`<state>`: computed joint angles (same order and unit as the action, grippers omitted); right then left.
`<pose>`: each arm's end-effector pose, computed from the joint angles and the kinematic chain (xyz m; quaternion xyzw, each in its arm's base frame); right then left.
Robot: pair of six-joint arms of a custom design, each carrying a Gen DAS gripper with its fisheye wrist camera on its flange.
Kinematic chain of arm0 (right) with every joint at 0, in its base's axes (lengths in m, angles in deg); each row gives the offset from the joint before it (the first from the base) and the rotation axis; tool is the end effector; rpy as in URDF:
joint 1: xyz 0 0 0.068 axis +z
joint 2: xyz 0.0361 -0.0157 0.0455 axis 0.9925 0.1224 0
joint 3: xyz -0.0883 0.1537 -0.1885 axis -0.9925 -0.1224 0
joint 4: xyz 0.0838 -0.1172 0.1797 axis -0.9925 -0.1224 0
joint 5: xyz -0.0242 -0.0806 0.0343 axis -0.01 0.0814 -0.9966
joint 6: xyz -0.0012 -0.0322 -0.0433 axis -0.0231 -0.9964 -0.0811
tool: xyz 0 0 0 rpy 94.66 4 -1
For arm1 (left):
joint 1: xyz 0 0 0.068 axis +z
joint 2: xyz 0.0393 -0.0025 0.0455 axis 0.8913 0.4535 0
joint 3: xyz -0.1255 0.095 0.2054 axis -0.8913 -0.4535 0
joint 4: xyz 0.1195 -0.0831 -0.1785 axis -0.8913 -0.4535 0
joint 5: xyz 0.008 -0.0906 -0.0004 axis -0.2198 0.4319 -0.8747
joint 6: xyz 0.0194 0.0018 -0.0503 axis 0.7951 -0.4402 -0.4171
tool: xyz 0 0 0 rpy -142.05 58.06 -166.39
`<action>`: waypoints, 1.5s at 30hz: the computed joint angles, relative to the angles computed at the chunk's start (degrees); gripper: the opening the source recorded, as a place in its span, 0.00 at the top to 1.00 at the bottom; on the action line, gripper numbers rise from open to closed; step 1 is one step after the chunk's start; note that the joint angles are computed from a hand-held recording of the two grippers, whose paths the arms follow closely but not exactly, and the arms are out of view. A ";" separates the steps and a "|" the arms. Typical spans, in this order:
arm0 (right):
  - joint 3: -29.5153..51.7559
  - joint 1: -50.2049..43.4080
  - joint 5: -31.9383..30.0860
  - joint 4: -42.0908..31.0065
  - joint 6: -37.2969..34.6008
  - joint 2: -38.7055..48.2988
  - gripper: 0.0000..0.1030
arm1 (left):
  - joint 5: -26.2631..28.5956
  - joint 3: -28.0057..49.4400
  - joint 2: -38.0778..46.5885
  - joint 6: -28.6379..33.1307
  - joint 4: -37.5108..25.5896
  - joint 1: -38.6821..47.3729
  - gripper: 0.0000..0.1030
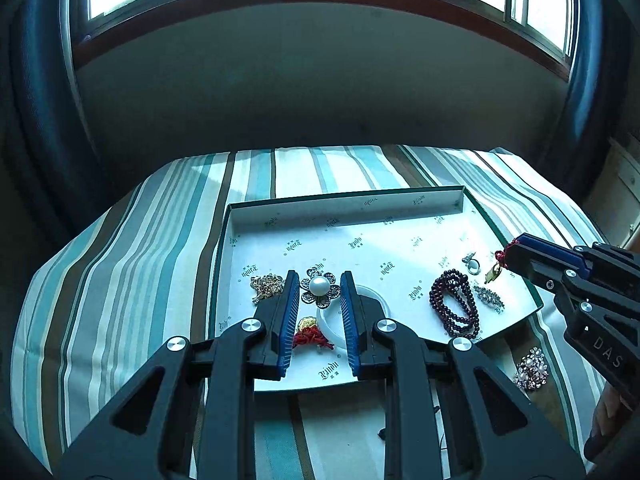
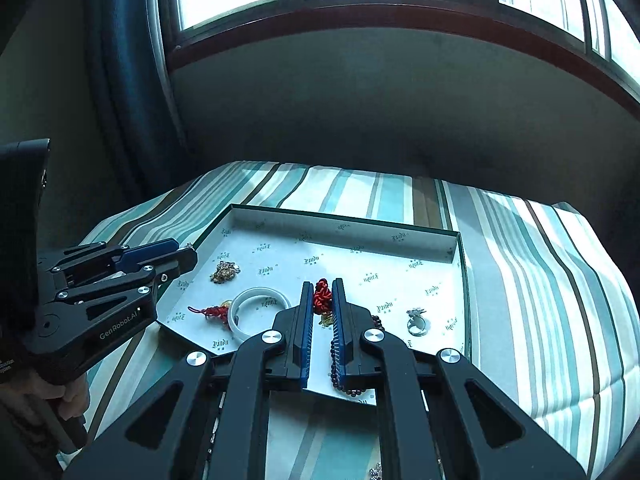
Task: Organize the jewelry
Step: 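Carry the flower brooch and red charm into the tray with both tools, then open both tools to release the brooch and charm in the tray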
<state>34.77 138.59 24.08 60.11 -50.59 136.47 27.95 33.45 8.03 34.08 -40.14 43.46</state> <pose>0.1460 0.1797 0.1270 -0.0489 0.8960 0.0761 0.4348 0.1704 -0.0589 0.1548 0.1263 0.9106 -0.0549 0.3897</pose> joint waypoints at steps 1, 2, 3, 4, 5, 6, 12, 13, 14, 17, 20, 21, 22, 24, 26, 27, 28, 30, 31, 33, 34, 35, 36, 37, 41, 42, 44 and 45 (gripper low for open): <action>0.71 -1.70 -1.25 1.68 -1.51 1.48 0.91 | 0.12 1.01 3.14 0.38 2.14 0.30 0.80; 1.48 -3.42 -2.65 3.41 -2.92 3.24 0.91 | -0.03 1.97 6.22 0.62 4.19 0.39 0.80; 2.38 -4.91 -4.01 4.81 -4.03 5.10 0.91 | -0.20 2.93 9.35 0.77 6.15 0.46 0.80; 3.32 -6.41 -5.59 6.24 -5.06 7.18 0.91 | -0.02 3.82 12.48 0.93 7.96 0.76 0.80; 4.08 -7.69 -7.04 7.66 -5.89 9.26 0.91 | 0.20 4.77 15.61 0.98 9.66 1.01 0.80; 5.21 -8.86 -8.37 8.51 -6.54 11.48 0.91 | 0.08 5.77 18.74 1.04 11.22 1.11 0.80; 12.58 -13.20 -14.40 10.47 -8.29 24.48 0.91 | -0.30 12.30 35.40 1.56 16.86 2.28 0.80; 13.51 -13.43 -14.75 10.41 -8.32 26.02 0.91 | -0.37 13.07 37.36 1.54 17.33 2.35 0.80; 14.46 -13.73 -15.18 10.21 -8.33 27.39 0.91 | -0.33 13.73 39.04 1.58 17.68 2.54 0.80; 15.76 -14.58 -15.95 10.31 -8.40 29.63 0.91 | 0.36 15.02 42.27 1.60 18.11 3.33 0.80; 15.84 -14.79 -16.42 10.58 -8.01 30.29 0.91 | 0.81 15.15 43.58 1.57 18.41 3.65 0.80; 16.15 -14.98 -16.29 10.53 -7.85 30.65 0.91 | 1.07 15.01 43.55 1.52 18.40 3.75 0.80; 16.14 -15.14 -16.20 10.67 -7.62 30.87 0.91 | 1.24 14.83 43.44 1.51 18.43 3.79 0.79; 16.33 -15.71 -17.06 10.78 -7.11 31.36 0.90 | 0.93 14.49 43.22 1.27 18.69 3.72 0.79; 16.64 -15.81 -17.42 10.85 -6.85 31.84 0.89 | 1.17 14.36 43.35 1.30 18.79 3.79 0.79; 16.72 -15.68 -17.32 10.77 -6.78 31.90 0.89 | 1.13 14.37 43.56 1.24 18.86 3.80 0.79; 16.81 -15.56 -17.26 10.74 -6.70 32.01 0.89 | 1.15 14.54 43.83 1.09 18.79 3.76 0.79; 17.13 -15.53 -17.24 10.45 -6.52 32.21 0.85 | 1.28 14.45 44.16 0.98 18.96 3.85 0.75; 17.18 -15.53 -17.18 10.33 -6.39 32.24 0.73 | 1.20 14.43 44.27 0.90 19.01 3.83 0.71; 16.83 -15.25 -16.41 10.62 -6.14 32.03 0.57 | 1.23 14.43 44.45 0.68 19.10 3.93 0.65; 16.66 -15.10 -16.00 10.70 -6.17 31.89 0.56 | 1.25 14.39 44.42 0.58 19.09 3.99 0.64; 16.32 -14.94 -15.80 10.62 -6.16 31.45 0.56 | 1.28 14.32 44.29 0.56 19.09 4.06 0.61; 16.13 -14.96 -15.71 10.68 -6.10 31.25 0.56 | 1.32 14.18 44.03 0.62 19.11 4.12 0.57; 15.76 -14.98 -15.60 10.86 -5.97 30.91 0.56 | 1.19 14.02 43.71 0.67 19.14 4.08 0.56; 14.89 -14.76 -14.78 10.75 -5.93 29.31 0.56 | 0.81 13.33 41.91 0.81 18.75 3.87 0.47; 14.59 -14.61 -14.47 10.65 -5.88 28.76 0.56 | 0.60 12.97 41.29 0.74 18.82 3.78 0.45; 13.83 -14.32 -14.09 10.40 -5.87 27.45 0.55 | 0.61 12.40 39.80 0.64 18.23 3.86 0.45; 13.43 -14.12 -13.78 10.20 -5.86 26.74 0.54 | 0.61 12.06 38.94 0.49 17.85 3.91 0.44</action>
